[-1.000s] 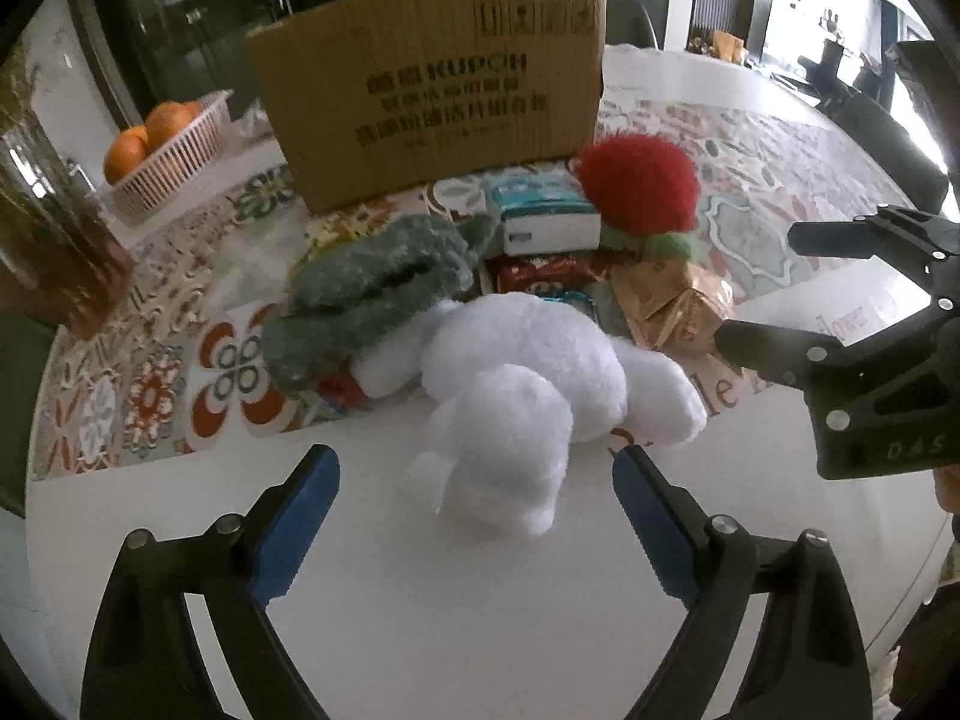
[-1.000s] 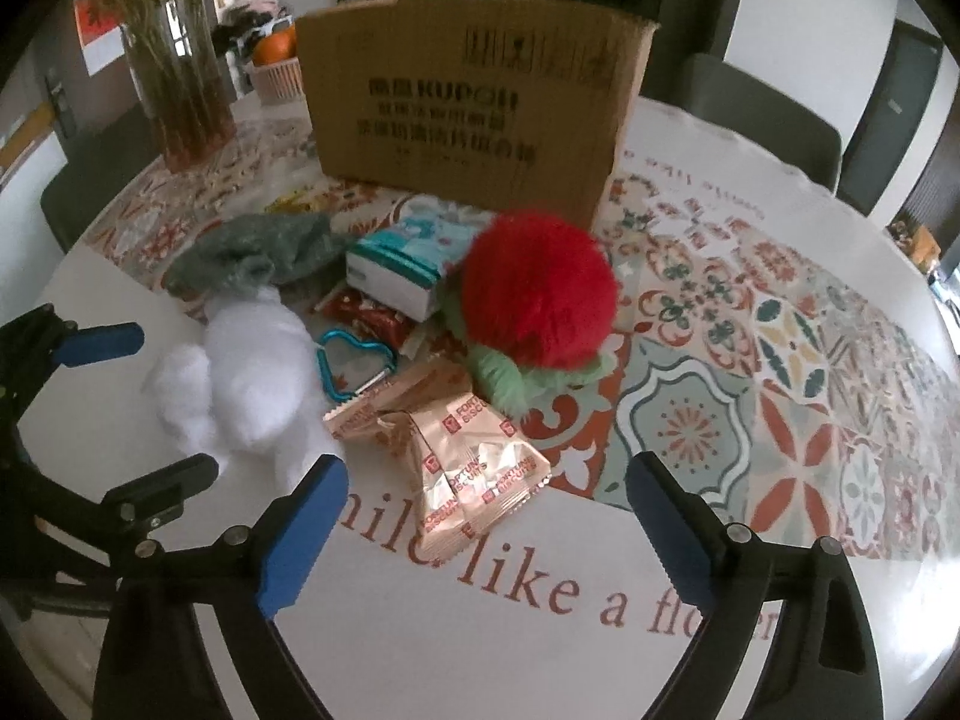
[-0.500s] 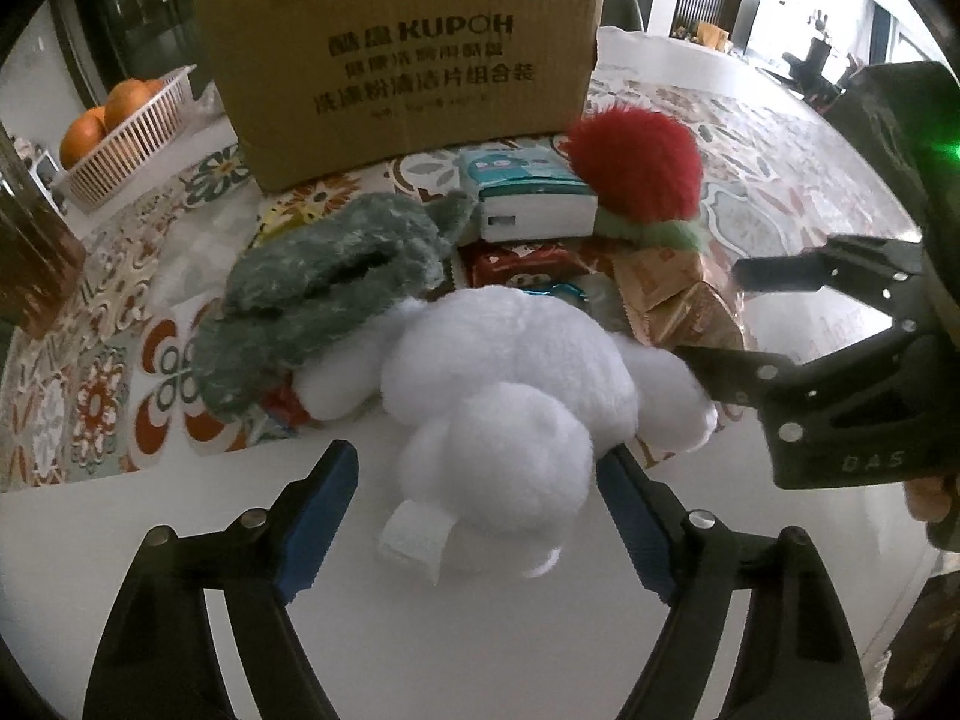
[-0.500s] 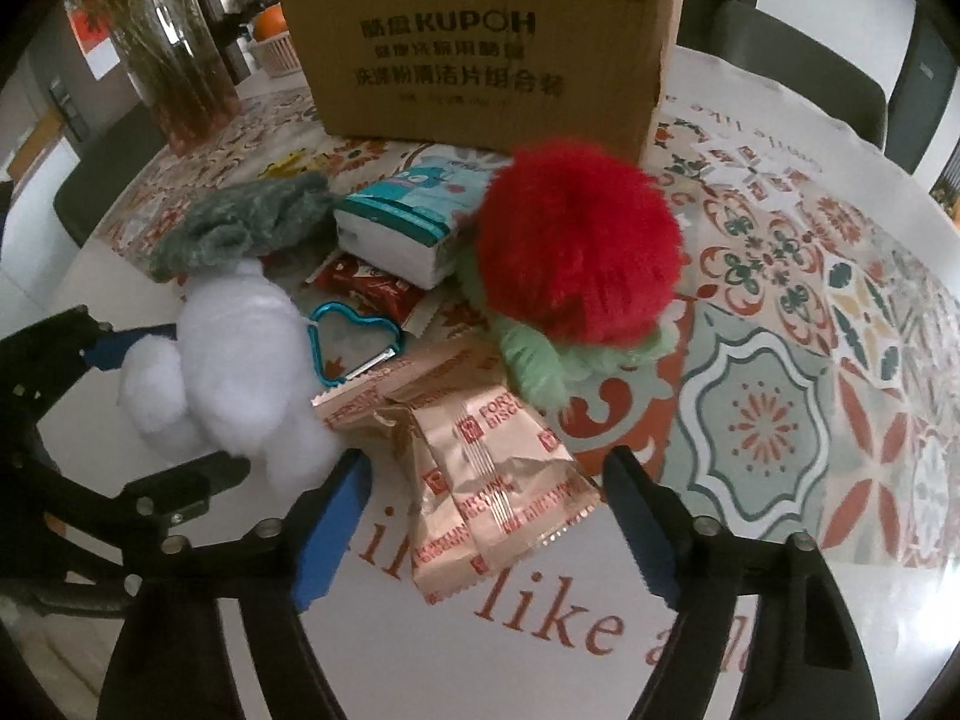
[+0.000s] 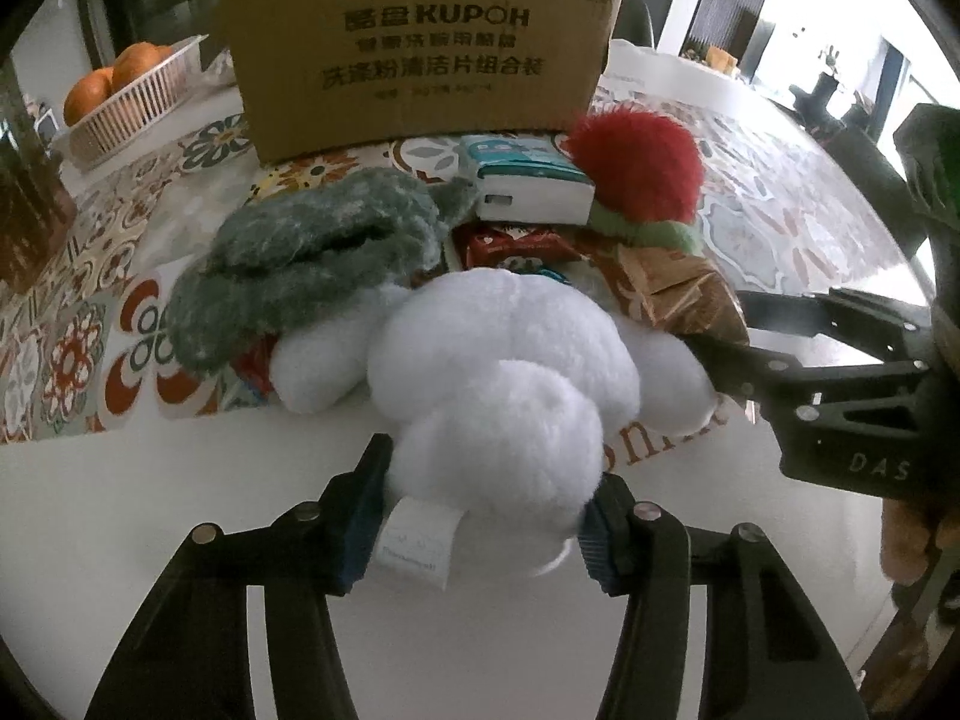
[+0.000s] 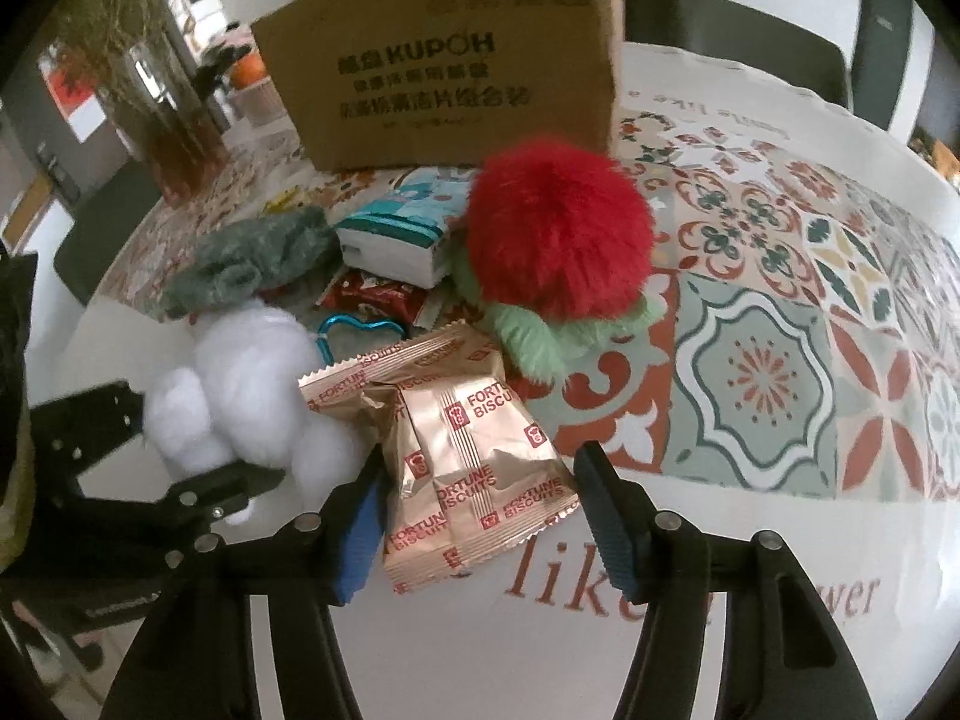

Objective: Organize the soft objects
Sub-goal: 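Lift the white plush toy and gold biscuit packet over the cardboard box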

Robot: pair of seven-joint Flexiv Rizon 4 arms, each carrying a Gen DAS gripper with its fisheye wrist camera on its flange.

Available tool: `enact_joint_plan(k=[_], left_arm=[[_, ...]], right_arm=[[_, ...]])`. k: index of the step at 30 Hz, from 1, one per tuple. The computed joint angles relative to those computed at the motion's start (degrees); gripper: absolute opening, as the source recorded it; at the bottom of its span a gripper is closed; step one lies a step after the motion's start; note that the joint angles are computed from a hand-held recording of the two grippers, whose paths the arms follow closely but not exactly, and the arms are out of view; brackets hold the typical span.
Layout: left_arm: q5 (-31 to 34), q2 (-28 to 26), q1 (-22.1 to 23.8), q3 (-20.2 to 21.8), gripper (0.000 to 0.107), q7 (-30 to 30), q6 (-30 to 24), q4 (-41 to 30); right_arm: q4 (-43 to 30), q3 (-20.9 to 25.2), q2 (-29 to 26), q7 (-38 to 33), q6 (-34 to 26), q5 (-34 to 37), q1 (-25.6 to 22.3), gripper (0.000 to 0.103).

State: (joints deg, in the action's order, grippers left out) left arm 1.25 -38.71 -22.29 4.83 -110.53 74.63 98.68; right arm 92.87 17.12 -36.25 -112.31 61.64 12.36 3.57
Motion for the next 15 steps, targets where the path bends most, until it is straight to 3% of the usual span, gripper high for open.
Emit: enact_joint_plan(k=[7,15], left_arm=[[0.7,1.9,-1.7,1.4,0.053,-2.9,2.4,2.6],[4.1,4.6,-5.6,5.6,0.052,-8.1,5.2,4.6]], right_arm=[[5.2,-1.4,2.9,4.5,7.8,0.0,1.0,0.061],[9.8,0.5,6.2,7.2,13.9,-0.6,-0.7,0.061]])
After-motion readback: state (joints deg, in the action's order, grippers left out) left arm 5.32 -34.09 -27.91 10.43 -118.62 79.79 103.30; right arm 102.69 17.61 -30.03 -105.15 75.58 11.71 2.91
